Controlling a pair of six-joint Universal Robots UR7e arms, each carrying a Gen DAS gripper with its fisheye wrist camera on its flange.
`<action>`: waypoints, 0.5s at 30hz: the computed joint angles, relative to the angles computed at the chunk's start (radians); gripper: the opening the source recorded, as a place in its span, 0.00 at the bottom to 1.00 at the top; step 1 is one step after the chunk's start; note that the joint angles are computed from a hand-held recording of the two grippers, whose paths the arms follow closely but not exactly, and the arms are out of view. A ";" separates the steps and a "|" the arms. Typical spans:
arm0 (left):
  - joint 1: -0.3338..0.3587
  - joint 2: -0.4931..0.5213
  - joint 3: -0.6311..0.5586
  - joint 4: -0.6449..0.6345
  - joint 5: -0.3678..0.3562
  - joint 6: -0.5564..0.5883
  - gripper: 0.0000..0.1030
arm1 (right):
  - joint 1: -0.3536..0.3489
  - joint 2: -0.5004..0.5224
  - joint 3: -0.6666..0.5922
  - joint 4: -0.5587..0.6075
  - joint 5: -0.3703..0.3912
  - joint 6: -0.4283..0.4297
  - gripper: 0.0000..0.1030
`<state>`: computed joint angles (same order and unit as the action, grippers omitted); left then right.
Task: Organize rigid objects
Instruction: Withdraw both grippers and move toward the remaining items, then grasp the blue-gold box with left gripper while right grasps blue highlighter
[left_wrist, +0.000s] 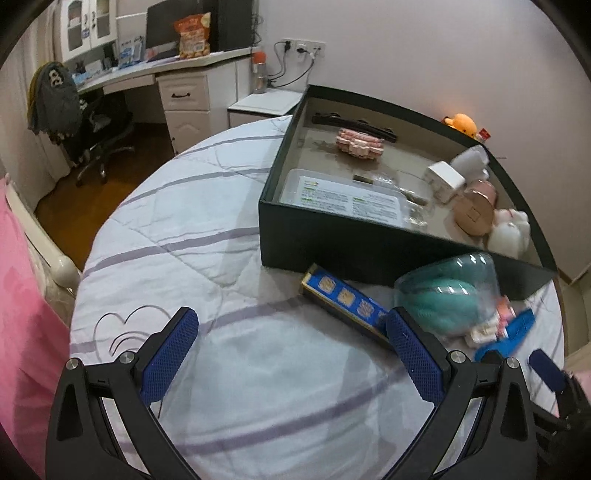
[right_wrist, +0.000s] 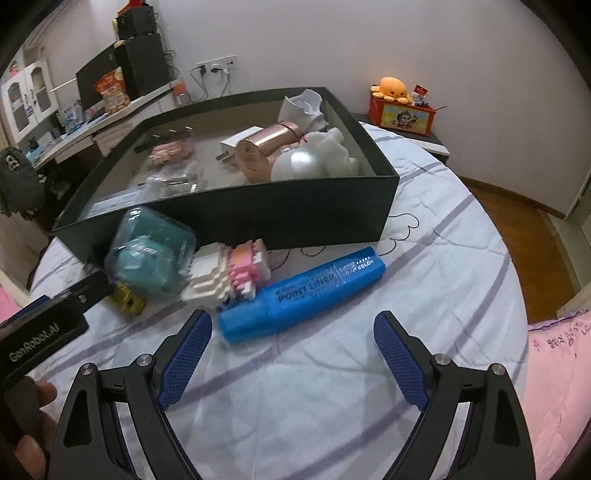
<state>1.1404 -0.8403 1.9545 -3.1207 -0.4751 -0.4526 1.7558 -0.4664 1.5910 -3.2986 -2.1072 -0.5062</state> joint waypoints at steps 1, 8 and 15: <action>0.006 0.004 -0.007 -0.019 -0.010 0.007 1.00 | -0.002 0.006 -0.007 0.001 -0.001 0.006 0.88; 0.021 0.049 -0.059 0.051 0.003 0.029 1.00 | -0.006 0.020 -0.010 -0.032 -0.020 -0.011 0.88; 0.005 0.027 0.001 -0.010 -0.030 0.101 0.95 | -0.020 -0.012 0.023 -0.062 -0.029 0.011 0.88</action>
<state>1.1456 -0.8130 1.9553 -3.1311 -0.5052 -0.3515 1.7358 -0.4783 1.6137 -3.3609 -2.1367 -0.4948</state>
